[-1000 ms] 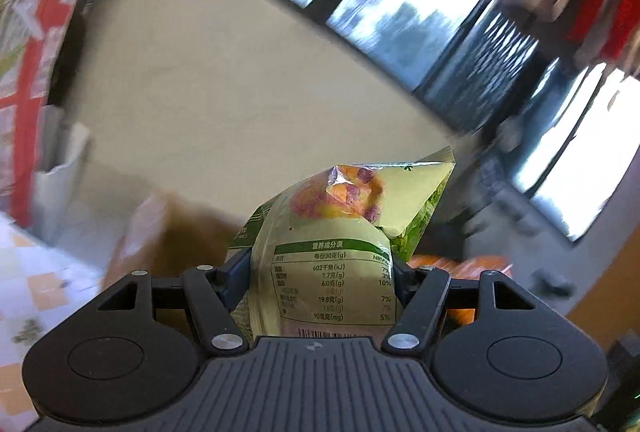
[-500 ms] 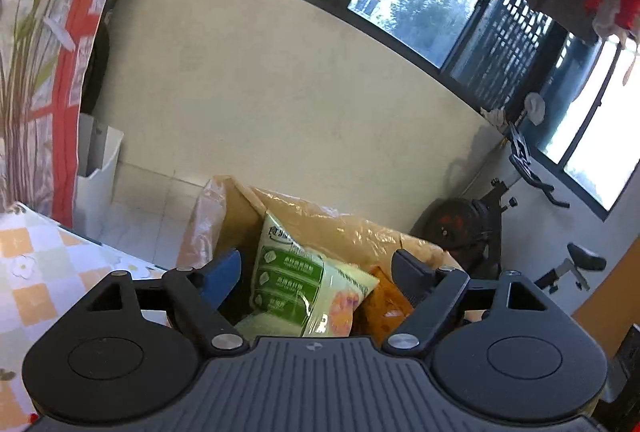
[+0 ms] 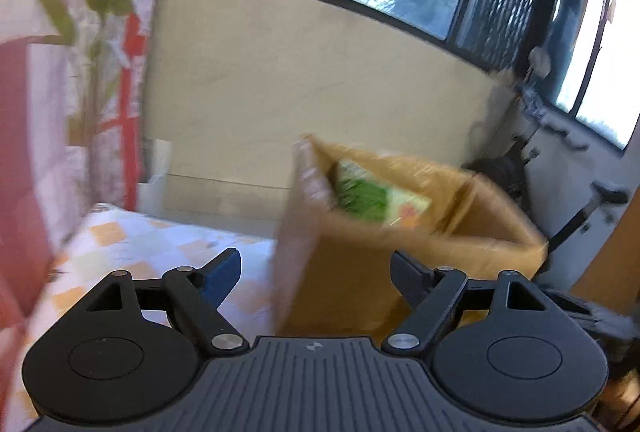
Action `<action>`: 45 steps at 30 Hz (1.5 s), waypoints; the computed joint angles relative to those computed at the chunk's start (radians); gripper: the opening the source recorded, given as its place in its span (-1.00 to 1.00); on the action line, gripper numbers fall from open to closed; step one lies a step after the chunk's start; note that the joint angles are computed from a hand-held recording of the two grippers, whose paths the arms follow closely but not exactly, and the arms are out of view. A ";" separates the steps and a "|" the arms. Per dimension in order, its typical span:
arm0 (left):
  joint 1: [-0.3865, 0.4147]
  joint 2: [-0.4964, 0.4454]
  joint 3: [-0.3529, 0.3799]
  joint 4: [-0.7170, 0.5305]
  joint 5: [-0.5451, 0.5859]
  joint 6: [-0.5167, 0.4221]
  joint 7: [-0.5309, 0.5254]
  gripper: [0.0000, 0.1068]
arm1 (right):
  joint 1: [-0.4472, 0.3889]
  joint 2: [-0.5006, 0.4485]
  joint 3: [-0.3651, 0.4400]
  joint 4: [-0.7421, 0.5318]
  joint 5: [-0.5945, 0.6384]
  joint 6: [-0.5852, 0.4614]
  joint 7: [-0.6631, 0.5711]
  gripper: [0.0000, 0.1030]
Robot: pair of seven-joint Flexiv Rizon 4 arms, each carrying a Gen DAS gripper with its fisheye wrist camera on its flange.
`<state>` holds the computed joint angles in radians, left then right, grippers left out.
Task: Organize snacks
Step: 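Reach left tool to the red packet while right tool grasps wrapped bread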
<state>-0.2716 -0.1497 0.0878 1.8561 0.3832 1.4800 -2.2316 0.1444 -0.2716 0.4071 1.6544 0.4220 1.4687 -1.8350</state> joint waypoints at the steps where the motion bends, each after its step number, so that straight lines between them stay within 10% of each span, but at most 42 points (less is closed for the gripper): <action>1: -0.019 0.012 0.027 0.006 0.054 -0.028 -0.033 0.56 | 0.007 0.008 -0.003 0.022 -0.005 -0.009 0.010 0.47; 15: 0.112 0.079 0.000 0.230 0.112 0.014 -0.116 0.50 | 0.125 0.016 -0.102 0.165 -0.140 -0.243 0.196 0.49; 32: 0.108 0.066 0.029 0.293 0.152 0.061 -0.198 0.46 | 0.175 -0.013 -0.128 0.230 -0.353 -0.133 0.240 0.68; 40: 0.108 0.059 0.025 0.305 0.137 0.082 -0.196 0.46 | 0.195 0.031 -0.153 0.284 -0.471 -0.040 0.175 -0.02; 45: 0.091 0.047 0.035 0.308 0.122 0.101 -0.191 0.46 | 0.245 0.056 -0.241 0.342 -0.664 0.010 0.273 -0.07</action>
